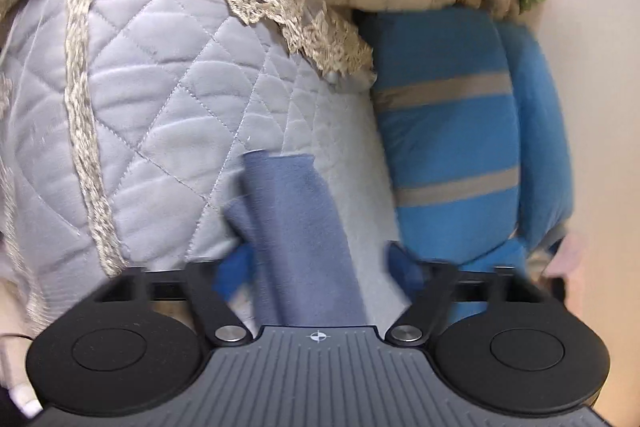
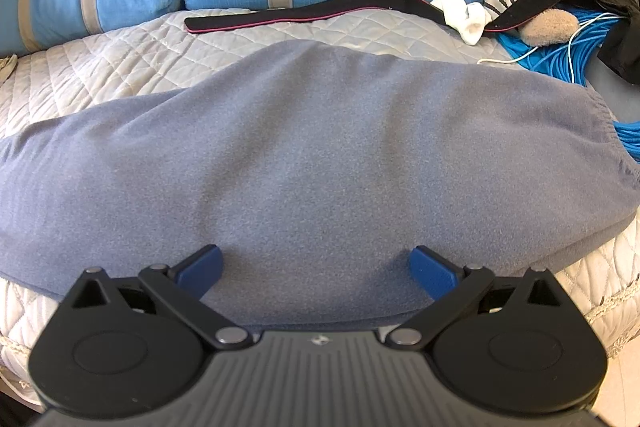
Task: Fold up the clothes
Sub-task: 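Grasp the sweatpants leg end with the left gripper and lift it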
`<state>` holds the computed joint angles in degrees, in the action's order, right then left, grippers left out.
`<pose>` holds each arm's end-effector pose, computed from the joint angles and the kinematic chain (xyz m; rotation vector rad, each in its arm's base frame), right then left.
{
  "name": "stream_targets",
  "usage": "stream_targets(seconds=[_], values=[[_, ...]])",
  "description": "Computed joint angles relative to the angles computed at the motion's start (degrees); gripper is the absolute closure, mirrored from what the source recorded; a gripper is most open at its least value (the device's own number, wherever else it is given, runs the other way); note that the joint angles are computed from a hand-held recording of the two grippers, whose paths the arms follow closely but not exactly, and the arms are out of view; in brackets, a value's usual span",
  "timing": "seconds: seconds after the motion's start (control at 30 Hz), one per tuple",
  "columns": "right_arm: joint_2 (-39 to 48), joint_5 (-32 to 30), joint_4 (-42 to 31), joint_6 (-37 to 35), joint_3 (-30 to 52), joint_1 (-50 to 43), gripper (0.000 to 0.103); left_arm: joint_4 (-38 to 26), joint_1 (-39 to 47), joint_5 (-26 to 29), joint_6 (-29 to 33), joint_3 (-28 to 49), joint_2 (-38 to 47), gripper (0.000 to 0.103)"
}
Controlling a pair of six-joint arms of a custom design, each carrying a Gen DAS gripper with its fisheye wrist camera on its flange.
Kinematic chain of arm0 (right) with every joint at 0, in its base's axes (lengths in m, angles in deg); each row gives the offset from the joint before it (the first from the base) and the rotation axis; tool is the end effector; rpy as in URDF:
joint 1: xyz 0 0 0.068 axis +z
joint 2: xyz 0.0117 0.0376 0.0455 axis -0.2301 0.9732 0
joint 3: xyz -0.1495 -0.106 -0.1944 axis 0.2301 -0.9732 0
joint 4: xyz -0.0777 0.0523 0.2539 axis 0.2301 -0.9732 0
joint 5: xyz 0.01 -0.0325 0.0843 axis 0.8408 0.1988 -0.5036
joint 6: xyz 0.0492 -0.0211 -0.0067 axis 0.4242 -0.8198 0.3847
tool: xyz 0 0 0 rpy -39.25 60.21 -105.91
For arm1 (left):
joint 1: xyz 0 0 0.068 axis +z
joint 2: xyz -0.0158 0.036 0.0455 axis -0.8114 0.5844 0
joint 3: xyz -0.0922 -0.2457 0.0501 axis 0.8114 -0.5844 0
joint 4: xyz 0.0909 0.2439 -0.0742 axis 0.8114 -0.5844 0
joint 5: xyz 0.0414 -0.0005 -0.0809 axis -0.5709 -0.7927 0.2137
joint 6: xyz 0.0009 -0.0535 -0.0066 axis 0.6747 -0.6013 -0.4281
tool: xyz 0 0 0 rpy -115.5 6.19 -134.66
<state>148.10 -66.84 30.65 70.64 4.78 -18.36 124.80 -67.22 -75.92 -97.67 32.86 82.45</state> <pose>0.3291 -0.0271 0.1153 -0.0489 2.4915 -0.0110 0.2350 -0.0466 0.0823 -1.2393 1.7232 -0.7606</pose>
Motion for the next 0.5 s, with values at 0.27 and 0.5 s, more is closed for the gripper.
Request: stream_targets(seconds=[0.27, 0.5], values=[[-0.09, -0.15, -0.14, 0.06, 0.06, -0.07, 0.000, -15.92, -1.74, -1.34, 16.59, 3.16, -12.44, 0.098], [-0.24, -0.23, -0.11, -0.02, -0.06, -0.11, 0.000, -28.86, -9.19, -6.72, 32.28, 10.61, -18.65, 0.098]])
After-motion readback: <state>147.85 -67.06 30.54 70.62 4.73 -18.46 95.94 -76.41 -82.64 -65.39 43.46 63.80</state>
